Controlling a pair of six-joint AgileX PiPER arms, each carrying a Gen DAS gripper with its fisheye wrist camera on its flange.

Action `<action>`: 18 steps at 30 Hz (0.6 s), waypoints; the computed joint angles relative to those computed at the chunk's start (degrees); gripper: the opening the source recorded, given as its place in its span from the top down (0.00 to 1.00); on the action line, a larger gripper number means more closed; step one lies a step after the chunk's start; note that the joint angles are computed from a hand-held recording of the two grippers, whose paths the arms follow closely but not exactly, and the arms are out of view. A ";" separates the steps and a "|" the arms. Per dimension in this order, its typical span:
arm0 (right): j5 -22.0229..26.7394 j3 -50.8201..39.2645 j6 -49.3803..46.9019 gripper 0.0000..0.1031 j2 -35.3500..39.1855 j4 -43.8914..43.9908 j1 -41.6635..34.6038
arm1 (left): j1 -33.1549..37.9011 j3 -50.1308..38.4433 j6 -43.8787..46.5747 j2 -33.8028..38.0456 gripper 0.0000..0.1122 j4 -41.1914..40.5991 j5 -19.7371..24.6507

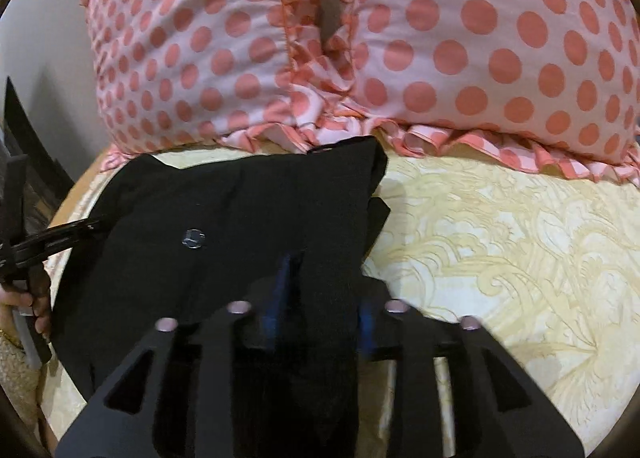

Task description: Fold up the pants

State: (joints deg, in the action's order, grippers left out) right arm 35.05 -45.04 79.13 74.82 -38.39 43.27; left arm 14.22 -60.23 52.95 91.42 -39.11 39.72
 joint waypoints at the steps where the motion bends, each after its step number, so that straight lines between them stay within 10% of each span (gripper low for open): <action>1: 1.56 -0.22 0.68 0.49 -0.29 0.11 0.44 | 0.17 -0.10 -0.58 -0.54 0.55 0.64 -0.08; 5: 13.55 0.13 13.16 0.45 -5.15 -6.55 9.20 | 4.81 4.11 6.90 -8.17 0.48 -3.81 1.16; 12: 27.98 -8.40 15.88 0.38 0.84 -9.96 29.23 | 13.55 12.32 16.88 -19.03 0.31 -9.86 22.23; 18: 30.29 -13.49 8.98 0.29 11.63 -4.13 27.93 | 1.71 19.43 14.77 -19.16 0.31 -3.02 8.52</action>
State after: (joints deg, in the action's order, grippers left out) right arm 65.34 -58.53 88.11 86.46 -42.52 71.20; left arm 15.93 -40.80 67.72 72.26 -42.13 48.25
